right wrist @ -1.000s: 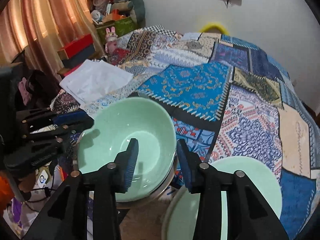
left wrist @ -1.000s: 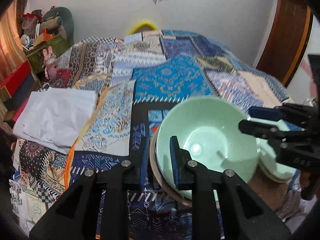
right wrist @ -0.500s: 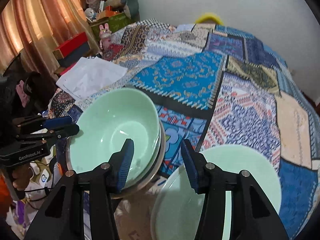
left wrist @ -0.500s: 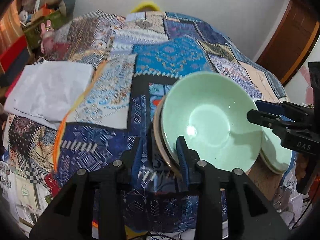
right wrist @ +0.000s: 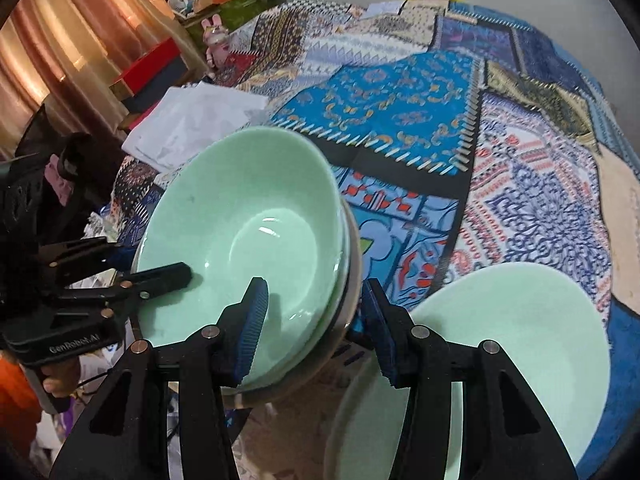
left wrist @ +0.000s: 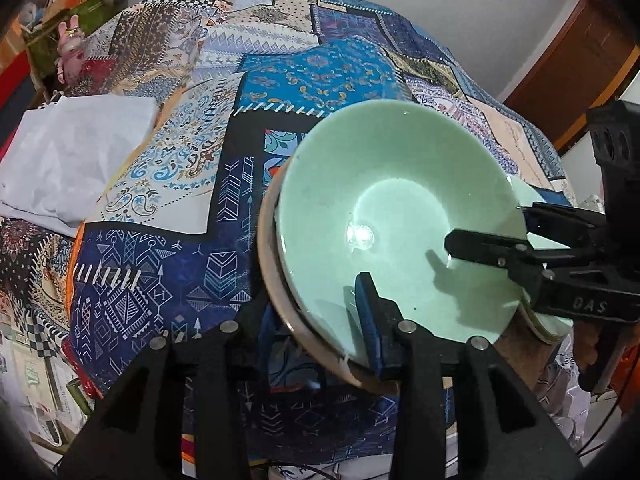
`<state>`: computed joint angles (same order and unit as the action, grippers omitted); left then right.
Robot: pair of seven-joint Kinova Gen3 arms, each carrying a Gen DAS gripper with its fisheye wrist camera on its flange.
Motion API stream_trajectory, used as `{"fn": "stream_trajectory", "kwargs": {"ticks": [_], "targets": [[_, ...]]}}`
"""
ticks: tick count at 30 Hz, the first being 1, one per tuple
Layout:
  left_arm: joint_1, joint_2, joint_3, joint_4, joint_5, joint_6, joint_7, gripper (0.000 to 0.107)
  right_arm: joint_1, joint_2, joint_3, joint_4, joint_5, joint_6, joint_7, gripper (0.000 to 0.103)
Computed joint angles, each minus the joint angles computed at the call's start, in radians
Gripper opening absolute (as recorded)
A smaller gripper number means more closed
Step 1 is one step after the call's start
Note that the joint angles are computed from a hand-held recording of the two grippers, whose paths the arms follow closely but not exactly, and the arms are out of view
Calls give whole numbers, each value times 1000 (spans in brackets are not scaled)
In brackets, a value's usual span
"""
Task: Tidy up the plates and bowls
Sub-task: 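Close both tools on the rim of the nested bowl stack and lift it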
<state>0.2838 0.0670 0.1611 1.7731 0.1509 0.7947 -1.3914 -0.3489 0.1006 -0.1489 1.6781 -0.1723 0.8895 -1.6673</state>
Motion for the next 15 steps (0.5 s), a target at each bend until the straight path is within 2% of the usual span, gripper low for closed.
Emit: {"fn": "stream_trajectory", "kwargs": {"ticks": [2, 6, 8, 15], "targets": [[8, 6, 3, -2, -19, -4, 15, 38, 1, 8, -1, -3, -9, 6, 4, 45], [-6, 21, -1, -5, 25, 1, -9, 39, 2, 26, -1, -5, -24, 7, 2, 41], [-6, 27, -2, -5, 27, 0, -4, 39, -8, 30, -1, -8, -5, 3, -16, 39], [0, 24, -2, 9, 18, -31, 24, 39, 8, 23, 1, 11, -37, -23, -3, 37]]}}
